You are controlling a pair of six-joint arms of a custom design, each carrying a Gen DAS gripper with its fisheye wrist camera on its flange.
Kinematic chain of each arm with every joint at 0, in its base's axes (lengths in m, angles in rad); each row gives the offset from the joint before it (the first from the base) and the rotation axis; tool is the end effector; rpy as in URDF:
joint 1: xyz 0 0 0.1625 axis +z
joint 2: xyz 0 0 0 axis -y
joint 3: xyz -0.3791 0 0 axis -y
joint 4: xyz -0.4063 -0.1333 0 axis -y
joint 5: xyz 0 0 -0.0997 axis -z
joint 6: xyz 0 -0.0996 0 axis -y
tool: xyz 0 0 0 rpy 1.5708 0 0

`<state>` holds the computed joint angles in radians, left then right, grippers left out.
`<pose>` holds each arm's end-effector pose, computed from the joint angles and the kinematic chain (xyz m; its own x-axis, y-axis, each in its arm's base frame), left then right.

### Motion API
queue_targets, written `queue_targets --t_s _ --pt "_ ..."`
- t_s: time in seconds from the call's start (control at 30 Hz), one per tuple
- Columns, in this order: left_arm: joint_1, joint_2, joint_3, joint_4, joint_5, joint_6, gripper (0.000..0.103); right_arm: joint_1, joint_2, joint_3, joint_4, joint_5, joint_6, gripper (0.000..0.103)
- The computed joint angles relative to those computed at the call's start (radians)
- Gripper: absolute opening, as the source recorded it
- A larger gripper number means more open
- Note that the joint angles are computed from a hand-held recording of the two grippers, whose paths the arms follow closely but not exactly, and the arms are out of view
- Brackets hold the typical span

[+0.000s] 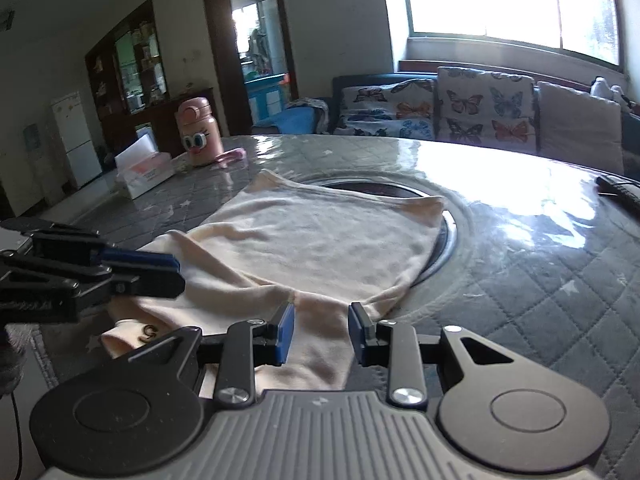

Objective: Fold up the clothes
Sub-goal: 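Lift the sleeve, fold it across the body with the left gripper, release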

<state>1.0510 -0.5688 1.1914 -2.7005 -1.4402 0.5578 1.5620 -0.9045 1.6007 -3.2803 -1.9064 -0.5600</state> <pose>-0.2628 -0.7536 0.0919 -0.5269 0.7728 -0.3536 0.8405 0.4121 -0.3518 0.0945 -0.6795 0.2348 -0.8003 -0.0372 0.5984 -0.4963 0.6011 -0.6264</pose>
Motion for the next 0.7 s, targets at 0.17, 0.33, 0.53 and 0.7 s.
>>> queue_targets --t_s 0.17,0.33,0.53,0.7 --pt "0.033 0.008 -0.045 -0.027 0.12 -0.015 0.023 0.008 0.036 -0.043 0.074 0.018 0.012 0.029" --pt "0.068 0.016 -0.074 -0.027 0.198 -0.05 0.023 0.013 0.097 -0.121 0.112 -0.001 0.049 0.029" --pt "0.091 0.022 -0.089 -0.009 0.223 -0.065 0.023 0.011 0.147 -0.186 0.148 -0.037 0.087 0.016" --pt "0.08 0.028 -0.103 -0.029 0.187 -0.04 0.023 0.028 0.149 -0.171 0.081 -0.096 0.073 0.002"
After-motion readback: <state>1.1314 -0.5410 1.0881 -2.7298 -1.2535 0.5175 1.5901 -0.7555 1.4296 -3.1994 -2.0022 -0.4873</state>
